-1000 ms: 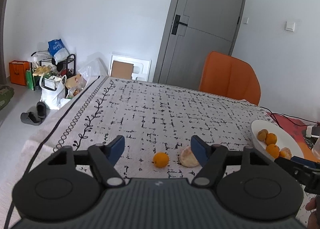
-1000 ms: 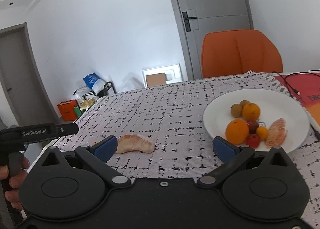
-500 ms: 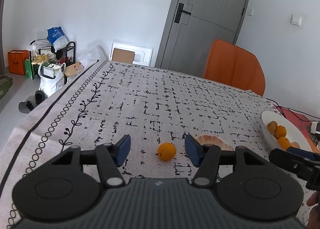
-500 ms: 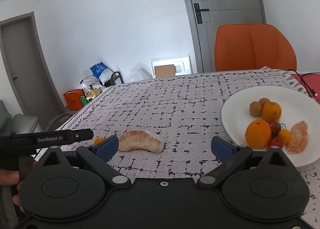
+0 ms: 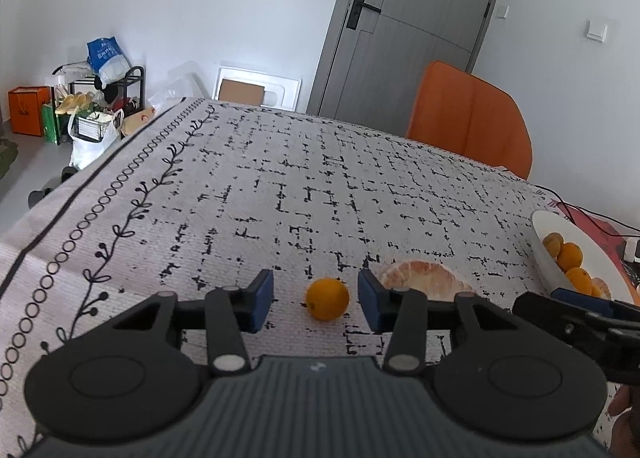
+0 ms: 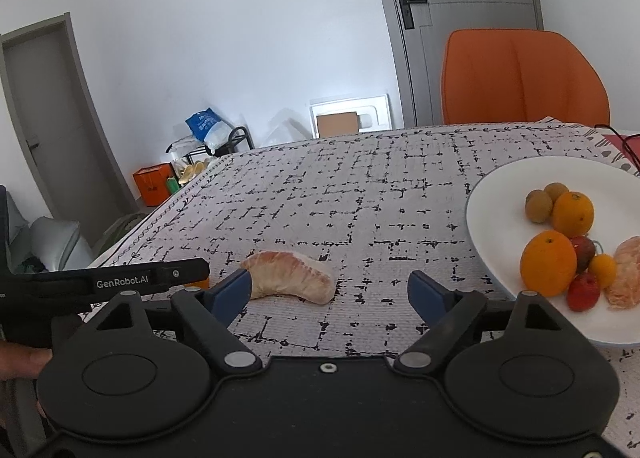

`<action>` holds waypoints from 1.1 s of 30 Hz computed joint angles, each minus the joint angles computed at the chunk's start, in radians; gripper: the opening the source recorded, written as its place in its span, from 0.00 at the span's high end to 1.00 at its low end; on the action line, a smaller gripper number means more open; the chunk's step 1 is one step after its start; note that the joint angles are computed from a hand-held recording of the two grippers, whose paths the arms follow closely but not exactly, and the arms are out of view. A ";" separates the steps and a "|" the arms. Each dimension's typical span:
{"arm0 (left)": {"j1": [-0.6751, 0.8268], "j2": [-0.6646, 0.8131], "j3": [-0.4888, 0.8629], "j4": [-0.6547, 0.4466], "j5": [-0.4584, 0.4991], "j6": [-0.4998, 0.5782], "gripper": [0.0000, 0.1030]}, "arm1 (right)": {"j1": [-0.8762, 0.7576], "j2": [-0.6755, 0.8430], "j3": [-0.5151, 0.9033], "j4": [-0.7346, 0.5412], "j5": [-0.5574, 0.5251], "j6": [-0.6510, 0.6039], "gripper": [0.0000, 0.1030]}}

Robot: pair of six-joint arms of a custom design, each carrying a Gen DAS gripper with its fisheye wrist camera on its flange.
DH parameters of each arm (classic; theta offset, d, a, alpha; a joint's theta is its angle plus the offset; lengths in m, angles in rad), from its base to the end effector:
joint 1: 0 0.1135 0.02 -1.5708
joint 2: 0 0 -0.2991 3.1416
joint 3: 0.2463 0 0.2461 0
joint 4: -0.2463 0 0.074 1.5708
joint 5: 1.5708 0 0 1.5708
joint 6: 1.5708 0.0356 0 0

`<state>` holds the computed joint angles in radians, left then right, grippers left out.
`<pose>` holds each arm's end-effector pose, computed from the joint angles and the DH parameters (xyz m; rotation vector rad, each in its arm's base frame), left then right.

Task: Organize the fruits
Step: 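Grasp the small mandarin beside the pomelo segment with the left gripper, then grasp the peeled pomelo segment with the right gripper while the left gripper holds the mandarin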

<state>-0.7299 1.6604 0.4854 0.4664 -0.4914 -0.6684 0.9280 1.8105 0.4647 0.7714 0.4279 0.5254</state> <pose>0.2155 -0.1703 0.1457 -0.1840 2.1832 -0.2265 0.1869 0.2249 0.1270 -0.1768 2.1081 0.4181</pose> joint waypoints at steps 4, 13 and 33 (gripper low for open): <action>0.007 0.029 0.010 0.012 0.007 0.008 0.66 | -0.015 0.020 0.022 -0.008 -0.018 -0.004 0.18; 0.031 -0.021 -0.018 -0.014 0.023 0.002 0.79 | -0.023 0.044 0.081 -0.048 -0.043 -0.031 0.18; 0.129 -0.192 -0.157 0.004 0.034 -0.001 0.79 | -0.024 0.141 0.246 -0.167 -0.086 -0.059 0.18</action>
